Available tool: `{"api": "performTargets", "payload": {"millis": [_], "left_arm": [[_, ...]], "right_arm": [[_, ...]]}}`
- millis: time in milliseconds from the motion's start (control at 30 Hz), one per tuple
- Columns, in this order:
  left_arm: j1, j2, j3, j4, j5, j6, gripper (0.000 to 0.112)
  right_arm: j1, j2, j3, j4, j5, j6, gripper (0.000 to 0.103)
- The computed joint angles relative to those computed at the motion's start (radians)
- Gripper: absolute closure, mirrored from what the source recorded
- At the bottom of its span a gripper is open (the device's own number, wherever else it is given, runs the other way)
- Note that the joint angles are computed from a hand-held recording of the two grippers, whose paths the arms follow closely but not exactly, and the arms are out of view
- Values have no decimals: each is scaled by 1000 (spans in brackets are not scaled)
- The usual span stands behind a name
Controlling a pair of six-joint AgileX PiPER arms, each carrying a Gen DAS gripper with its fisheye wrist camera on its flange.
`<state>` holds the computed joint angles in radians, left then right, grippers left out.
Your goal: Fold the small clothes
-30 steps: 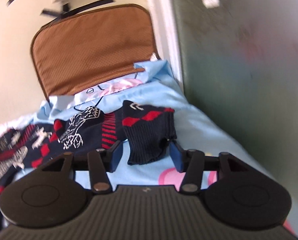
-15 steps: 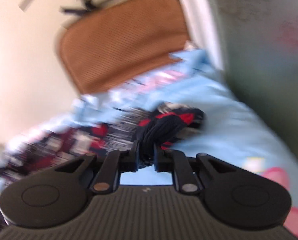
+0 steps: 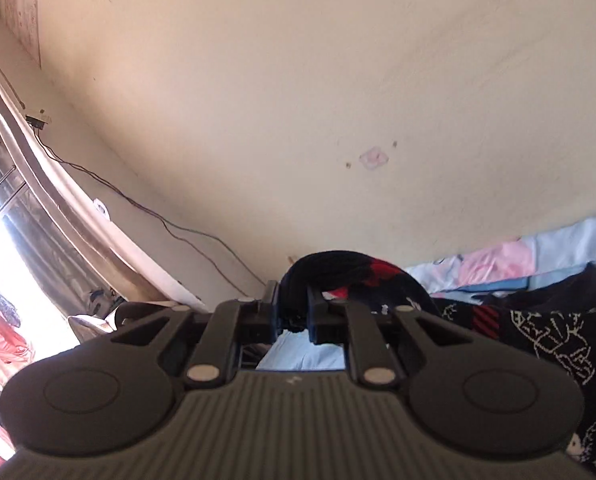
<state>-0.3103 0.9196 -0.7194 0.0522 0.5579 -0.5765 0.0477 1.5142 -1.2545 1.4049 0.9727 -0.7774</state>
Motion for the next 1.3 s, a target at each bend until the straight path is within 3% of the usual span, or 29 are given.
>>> {"api": "performTargets", "payload": {"millis": [100,200,333,433,467,533,600,633,733,833,900,933,967,1033,1067,1200,1300], "left_arm": [[101,-11,18,-113,11,141,33],[140,29,15,-201,-8,225,33],[31,104,9,-157,-75,155,33],[-87,195,-31,-40,-110,27,33],[-124,230,-48,-2,-118,-12,32],[-198,318,-94,81,-126,-90,31],[-250,403,-144,157,-115,-171,31],[-266,447,-171,174,-111,-191,31],[-300,539,-229,220,-98,-273,31],[-309,585,-267,196,-103,-280,32],[-331,626,-304,238,-73,-326,44],[-340,644,-321,235,-61,-316,73],[-354,665,-340,249,-45,-317,99],[-407,683,-365,395,17,-424,98],[-429,689,-366,448,35,-455,98],[-495,716,-366,591,70,-559,96],[-534,749,-403,655,144,-618,86]], "right_arm": [[33,90,-36,-22,20,47,87],[-18,89,-7,-39,51,35,87],[-210,-48,186,-2,153,-40,87],[-391,-109,324,4,217,-92,84],[-438,-114,364,-24,194,-106,78],[-477,-135,403,-182,74,-63,53],[-489,-166,452,-311,-73,-75,50],[-518,-176,473,-315,-87,-109,50],[-630,-151,496,-218,14,-218,50],[-592,-151,478,-164,5,-292,44],[-525,-135,458,-148,-38,-324,29],[-486,-111,444,-142,-73,-336,27],[-447,-83,429,-144,-110,-331,29],[-380,-29,404,-186,-183,-302,81],[-360,-24,416,-196,-235,-313,93],[-442,-47,483,-115,-246,-388,96],[-449,-56,493,-167,-335,-339,100]]}}
